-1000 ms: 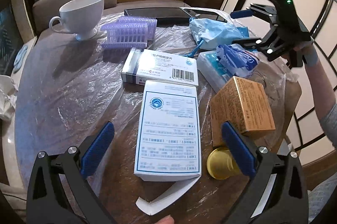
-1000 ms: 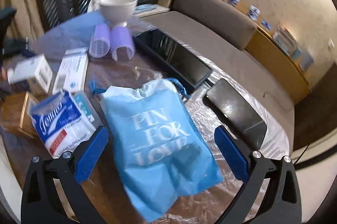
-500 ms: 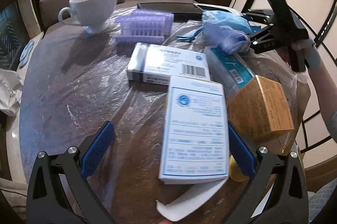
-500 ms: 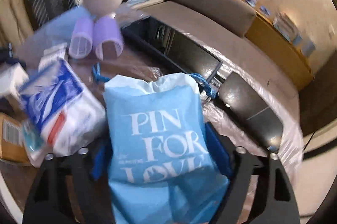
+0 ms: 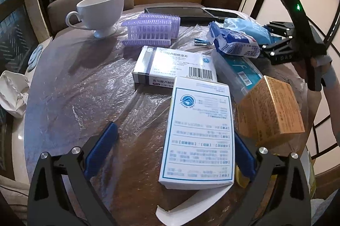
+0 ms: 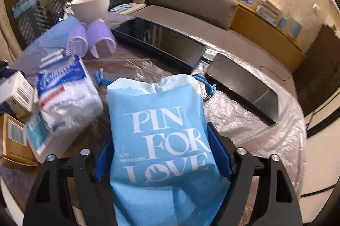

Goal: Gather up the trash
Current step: 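Grasp the white medicine box with the left gripper while the right gripper holds the bag, then carry the white box and blue bag in both grippers over the white bin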

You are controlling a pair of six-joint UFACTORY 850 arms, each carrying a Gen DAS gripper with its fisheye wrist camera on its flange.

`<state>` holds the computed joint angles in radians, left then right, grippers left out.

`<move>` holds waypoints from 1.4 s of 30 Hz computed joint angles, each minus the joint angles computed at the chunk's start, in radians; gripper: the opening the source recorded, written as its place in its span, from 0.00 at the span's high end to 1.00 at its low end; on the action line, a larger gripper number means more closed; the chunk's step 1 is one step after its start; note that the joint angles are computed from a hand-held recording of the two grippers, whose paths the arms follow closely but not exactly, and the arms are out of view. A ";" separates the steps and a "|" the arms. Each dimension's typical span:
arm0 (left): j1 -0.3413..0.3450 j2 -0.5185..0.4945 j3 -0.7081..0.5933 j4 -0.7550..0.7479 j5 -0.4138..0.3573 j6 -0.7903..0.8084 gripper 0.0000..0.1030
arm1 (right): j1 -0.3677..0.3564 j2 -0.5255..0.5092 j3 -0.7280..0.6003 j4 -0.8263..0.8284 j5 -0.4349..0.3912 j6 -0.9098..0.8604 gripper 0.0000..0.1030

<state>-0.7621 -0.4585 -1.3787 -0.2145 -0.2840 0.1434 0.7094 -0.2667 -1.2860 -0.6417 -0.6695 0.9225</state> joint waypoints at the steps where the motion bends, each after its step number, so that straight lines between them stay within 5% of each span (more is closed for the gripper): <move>1: 0.000 0.001 0.002 0.003 0.003 -0.002 0.04 | 0.009 0.001 0.006 -0.031 -0.011 0.028 0.23; 6: -0.008 0.019 0.019 0.111 0.039 -0.109 0.04 | 0.031 0.010 0.026 -0.087 -0.016 0.092 0.28; 10: -0.005 -0.005 -0.029 0.081 -0.049 -0.111 0.06 | 0.038 0.020 0.033 -0.098 -0.007 0.121 0.36; 13: -0.013 -0.006 -0.025 0.178 -0.039 -0.203 0.32 | 0.037 0.032 0.045 -0.090 0.015 0.139 0.40; 16: -0.008 0.001 -0.014 0.118 -0.020 -0.155 0.53 | 0.039 0.050 0.067 -0.093 0.044 0.171 0.40; 27: -0.015 0.054 0.051 0.145 0.081 -0.201 0.53 | 0.050 0.104 0.126 -0.165 0.085 0.344 0.50; 42: -0.015 0.121 0.138 -0.129 0.170 -0.009 0.53 | 0.164 0.228 0.220 -0.425 0.016 0.646 0.51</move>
